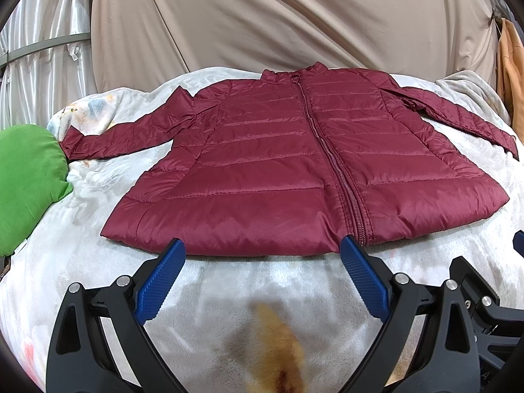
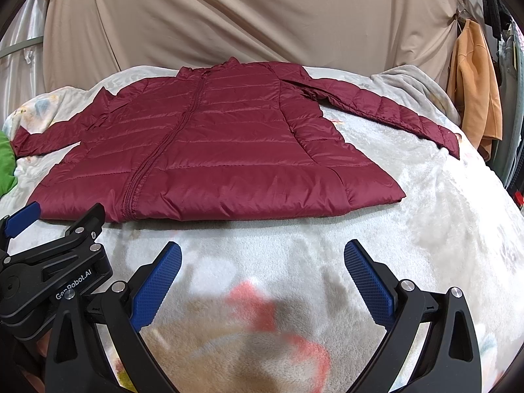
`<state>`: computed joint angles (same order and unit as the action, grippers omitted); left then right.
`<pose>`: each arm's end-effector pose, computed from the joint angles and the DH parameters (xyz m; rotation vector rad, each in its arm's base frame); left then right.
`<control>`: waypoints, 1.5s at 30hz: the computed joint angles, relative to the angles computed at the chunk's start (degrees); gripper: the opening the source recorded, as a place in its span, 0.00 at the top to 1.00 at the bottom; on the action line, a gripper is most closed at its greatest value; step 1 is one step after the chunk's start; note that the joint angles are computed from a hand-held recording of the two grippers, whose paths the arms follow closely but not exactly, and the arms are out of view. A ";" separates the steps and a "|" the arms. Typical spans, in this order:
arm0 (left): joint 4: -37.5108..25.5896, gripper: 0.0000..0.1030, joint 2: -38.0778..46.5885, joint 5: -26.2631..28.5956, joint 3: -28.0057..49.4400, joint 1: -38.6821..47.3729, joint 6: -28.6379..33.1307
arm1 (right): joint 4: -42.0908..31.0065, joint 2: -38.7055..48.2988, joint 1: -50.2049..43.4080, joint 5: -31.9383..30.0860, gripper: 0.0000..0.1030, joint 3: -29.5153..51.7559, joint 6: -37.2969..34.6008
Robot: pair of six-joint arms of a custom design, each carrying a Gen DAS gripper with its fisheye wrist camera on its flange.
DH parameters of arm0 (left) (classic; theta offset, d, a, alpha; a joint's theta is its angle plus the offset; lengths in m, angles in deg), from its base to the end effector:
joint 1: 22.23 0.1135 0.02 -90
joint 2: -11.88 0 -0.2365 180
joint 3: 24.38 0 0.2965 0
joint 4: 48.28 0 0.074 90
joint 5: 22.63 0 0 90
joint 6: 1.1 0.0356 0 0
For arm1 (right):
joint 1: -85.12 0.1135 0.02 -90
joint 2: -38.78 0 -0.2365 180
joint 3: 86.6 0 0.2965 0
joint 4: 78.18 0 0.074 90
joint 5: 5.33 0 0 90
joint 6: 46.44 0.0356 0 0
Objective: Fold large clothes
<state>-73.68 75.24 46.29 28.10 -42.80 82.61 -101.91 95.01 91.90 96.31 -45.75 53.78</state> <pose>0.2775 -0.0905 0.2055 0.0662 2.1578 0.1362 0.2579 0.0234 0.1628 0.1754 2.2308 -0.0681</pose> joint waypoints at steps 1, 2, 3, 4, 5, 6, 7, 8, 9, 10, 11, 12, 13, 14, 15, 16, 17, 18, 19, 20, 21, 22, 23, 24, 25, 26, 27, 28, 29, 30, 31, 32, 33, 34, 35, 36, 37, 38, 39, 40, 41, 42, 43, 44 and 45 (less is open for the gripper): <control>0.00 0.10 0.00 0.00 0.00 0.00 0.00 | -0.04 -0.07 0.02 0.01 0.05 -0.02 0.01; 0.09 0.10 0.07 -0.02 -0.01 -0.02 -0.01 | -0.03 -0.02 0.03 0.03 0.05 0.01 0.01; 0.02 0.10 0.03 -0.01 0.01 0.00 0.01 | -0.05 -0.04 0.05 0.05 0.05 0.00 0.02; 0.02 0.10 0.03 -0.01 0.01 0.00 0.01 | -0.08 -0.06 0.07 0.07 0.05 0.01 0.03; 0.02 0.10 0.03 -0.01 0.01 0.00 0.01 | -0.11 -0.10 0.07 0.05 0.05 0.00 0.02; 0.02 0.10 0.03 -0.01 0.01 0.00 0.01 | -0.07 -0.03 0.08 0.07 0.05 0.02 0.03; 0.02 0.10 0.03 -0.01 0.01 0.00 0.01 | -0.07 -0.03 0.08 0.07 0.05 0.02 0.03; 0.05 0.10 0.10 0.00 0.02 -0.02 0.00 | -0.07 -0.04 0.10 0.05 0.05 -0.01 0.03; 0.00 0.10 0.05 -0.03 0.03 -0.02 0.01 | -0.01 0.01 0.11 0.09 0.05 0.00 0.04; 0.09 0.10 0.16 -0.03 0.03 -0.04 -0.01 | 0.00 0.01 0.13 0.12 0.05 -0.02 0.05; 0.01 0.10 0.06 -0.02 0.03 -0.02 0.01 | 0.06 0.07 0.12 0.10 0.05 0.00 0.04; 0.01 0.10 0.06 -0.02 0.03 -0.02 0.01 | 0.07 0.13 0.14 0.13 0.05 0.02 0.03; 0.00 0.10 0.09 -0.05 0.05 -0.04 0.01 | 0.06 0.09 0.16 0.15 0.05 -0.02 0.05; 0.00 0.10 0.09 -0.05 0.05 -0.04 0.01 | 0.07 0.06 0.16 0.15 0.05 -0.04 0.06; 0.00 0.10 0.09 -0.05 0.05 -0.04 0.01 | 0.10 0.12 0.17 0.17 0.05 -0.03 0.05; 0.00 0.10 0.09 -0.05 0.05 -0.04 0.01 | 0.14 0.18 0.16 0.17 0.05 -0.01 0.05; 0.00 0.10 0.09 -0.05 0.05 -0.04 0.01 | 0.17 0.19 0.18 0.17 0.05 -0.02 0.06; 0.00 0.10 0.09 -0.05 0.05 -0.04 0.01 | 0.18 0.17 0.19 0.18 0.05 -0.04 0.06; 0.03 0.10 0.14 -0.08 0.07 -0.07 -0.01 | 0.21 0.24 0.20 0.20 0.05 -0.02 0.07; 0.03 0.10 0.14 -0.08 0.07 -0.07 -0.01 | 0.18 0.20 0.23 0.22 0.05 -0.04 0.09; 0.01 0.10 0.19 -0.07 0.11 -0.06 -0.01 | 0.23 0.28 0.22 0.21 0.05 -0.01 0.06; 0.04 0.10 0.27 -0.06 0.13 -0.07 -0.02 | 0.20 0.24 0.24 0.22 0.05 -0.04 0.08; 0.01 0.10 0.22 -0.08 0.12 -0.08 -0.02 | 0.20 0.24 0.24 0.22 0.05 -0.04 0.08; -0.06 0.10 0.15 -0.06 0.12 -0.06 0.00 | 0.20 0.27 0.25 0.22 0.05 -0.04 0.09; 0.00 0.10 0.30 -0.02 0.15 -0.06 -0.04 | 0.25 0.38 0.23 0.13 0.05 0.01 0.11; -0.10 0.10 0.20 -0.06 0.15 -0.07 -0.04 | 0.23 0.50 0.33 0.11 0.05 0.08 0.21; -0.16 0.10 0.40 0.09 0.34 0.04 -0.03 | 0.18 0.76 0.35 -0.11 0.05 0.25 0.28; -0.15 0.10 0.30 0.61 0.30 0.31 -0.05 | -0.95 0.24 -0.20 -2.04 0.05 0.40 0.38; 0.19 0.10 -0.63 2.41 -0.27 1.06 -0.11 | -1.91 0.51 -2.07 -5.61 0.05 1.10 -0.22; 0.71 0.10 -1.87 4.61 -1.10 2.10 -0.21 | -3.12 0.55 -4.04 -9.36 0.05 1.78 -0.41; 0.94 0.09 -3.48 7.69 -1.79 3.74 -0.58 | -4.30 0.55 -6.59 -13.40 0.05 2.52 -0.31; 0.91 0.09 -4.63 10.63 -2.06 5.48 -0.83 | -5.54 1.16 -10.36 -17.92 0.05 3.82 -0.81; 0.77 0.09 -5.47 13.52 -1.90 7.56 -0.85 | -6.50 2.35 -13.86 -20.64 0.05 5.52 -1.76; 0.23 0.09 -5.79 15.33 -1.02 9.83 -0.39 | -5.31 4.49 -16.30 -21.64 0.05 6.32 -2.65; -0.09 0.09 -5.34 15.77 0.08 10.99 0.20 | -5.57 6.84 -20.79 -23.05 0.05 8.96 -4.36; -0.39 0.09 -4.70 16.72 1.34 12.59 1.00 | -5.41 9.47 -24.05 -23.86 0.05 11.40 -5.57; -0.97 0.08 -3.54 18.05 3.07 14.52 1.62 | -5.43 12.18 -27.33 -24.60 0.05 14.01 -6.59; -1.75 0.07 -2.17 19.42 5.00 16.20 1.92 | -5.32 17.10 -32.18 -25.95 0.05 18.56 -7.68; -2.57 0.07 0.16 21.29 7.67 18.59 2.20 | -5.22 20.46 -34.96 -26.74 0.05 21.61 -8.02; -2.93 0.07 2.16 21.78 9.60 19.77 2.09 | -5.29 25.89 -38.69 -27.58 0.05 26.57 -7.77; -3.18 0.07 4.52 22.11 11.74 20.91 1.98 | -6.05 31.93 -42.06 -28.84 0.05 32.36 -6.95; -3.41 0.07 6.97 22.75 13.88 22.12 2.07 | -6.55 36.30 -43.91 -29.72 0.05 36.60 -5.84; -4.20 0.07 9.94 24.05 16.57 23.53 2.38 | -7.38 41.57 -46.25 -31.20 0.05 41.93 -4.19; -4.94 0.07 12.44 24.91 18.80 24.35 2.74 | -8.55 46.62 -47.97 -32.36 0.05 47.40 -2.49; -5.74 0.07 14.67 25.44 20.83 24.90 2.98 | -9.79 53.13 -50.09 -33.78 0.05 54.52 -0.09</control>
